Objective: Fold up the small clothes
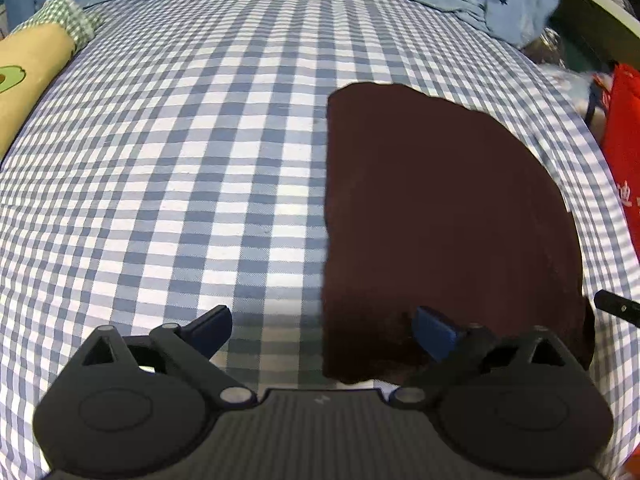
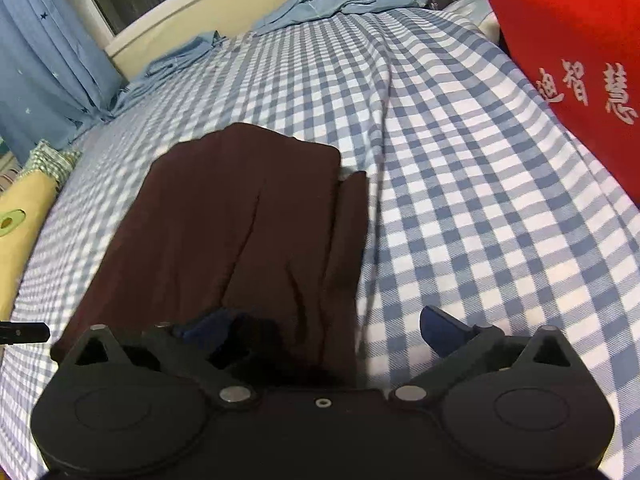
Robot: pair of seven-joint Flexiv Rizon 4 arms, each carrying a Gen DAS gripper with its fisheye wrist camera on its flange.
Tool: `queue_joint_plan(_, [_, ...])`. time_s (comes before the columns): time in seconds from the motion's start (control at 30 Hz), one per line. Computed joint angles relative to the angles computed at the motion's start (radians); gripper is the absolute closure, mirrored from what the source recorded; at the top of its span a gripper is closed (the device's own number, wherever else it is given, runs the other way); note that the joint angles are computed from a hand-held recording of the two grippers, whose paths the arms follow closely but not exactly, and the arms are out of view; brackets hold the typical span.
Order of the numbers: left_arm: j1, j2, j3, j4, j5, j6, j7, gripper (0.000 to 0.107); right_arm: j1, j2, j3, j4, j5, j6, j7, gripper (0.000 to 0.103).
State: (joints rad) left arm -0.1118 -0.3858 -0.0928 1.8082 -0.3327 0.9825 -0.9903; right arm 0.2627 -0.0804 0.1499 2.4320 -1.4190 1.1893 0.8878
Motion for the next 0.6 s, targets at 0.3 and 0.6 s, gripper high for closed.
queue_joint_plan(0.3, [-0.003,-0.059,-0.005,-0.077,0.011,-0.016,-0.034,0.005,-0.060,-0.065,-0.051,-0.083,-0.144,0.070,0.059,0.001])
queue_joint_plan(0.6, [-0.027,-0.111,0.002,-0.143,0.052,-0.023,-0.078,0.005,-0.134,-0.140,-0.081,-0.145,-0.155,0.158,-0.053,0.001])
